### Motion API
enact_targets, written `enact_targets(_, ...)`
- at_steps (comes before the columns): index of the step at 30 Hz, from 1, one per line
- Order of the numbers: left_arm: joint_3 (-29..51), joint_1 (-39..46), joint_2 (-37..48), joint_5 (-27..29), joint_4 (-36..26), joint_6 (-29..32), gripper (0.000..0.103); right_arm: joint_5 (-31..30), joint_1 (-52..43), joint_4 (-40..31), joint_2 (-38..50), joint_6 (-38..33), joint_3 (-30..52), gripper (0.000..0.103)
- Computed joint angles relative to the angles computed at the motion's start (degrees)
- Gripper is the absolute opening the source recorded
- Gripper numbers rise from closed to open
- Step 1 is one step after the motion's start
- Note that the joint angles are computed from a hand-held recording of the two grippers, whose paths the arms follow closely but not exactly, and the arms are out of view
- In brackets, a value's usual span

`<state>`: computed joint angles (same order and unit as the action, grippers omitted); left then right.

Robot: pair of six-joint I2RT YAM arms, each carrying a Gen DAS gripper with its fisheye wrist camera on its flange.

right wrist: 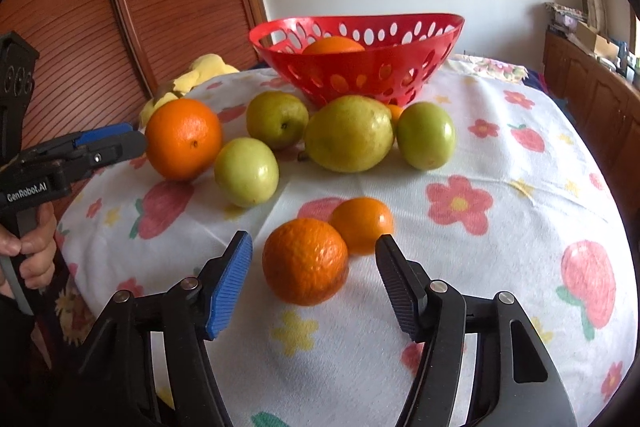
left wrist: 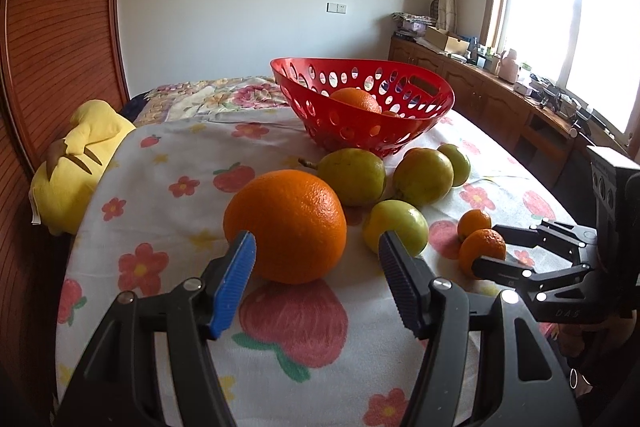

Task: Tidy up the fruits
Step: 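Grasp a tangerine with the right tool while the left tool grasps a large orange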

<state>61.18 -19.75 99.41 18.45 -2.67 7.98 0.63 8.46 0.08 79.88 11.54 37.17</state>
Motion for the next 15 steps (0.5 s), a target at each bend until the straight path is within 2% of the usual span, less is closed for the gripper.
enact_targets(4, 0.0, 0.0, 0.3, -0.3, 0.0, -0.1, 0.064, 0.3, 0.7, 0.7, 1.8, 0.2, 0.1, 0.06)
enact_targets(8, 0.2, -0.2, 0.9, -0.7, 0.1, -0.2, 0.064, 1.5, 1.4, 1.8, 2.3, -0.1, -0.1, 0.046)
enact_targets(15, 1.2, -0.5, 2.0, -1.4, -0.1, -0.1, 0.065, 2.4, 1.8, 2.3, 2.5, -0.8, -0.2, 0.045)
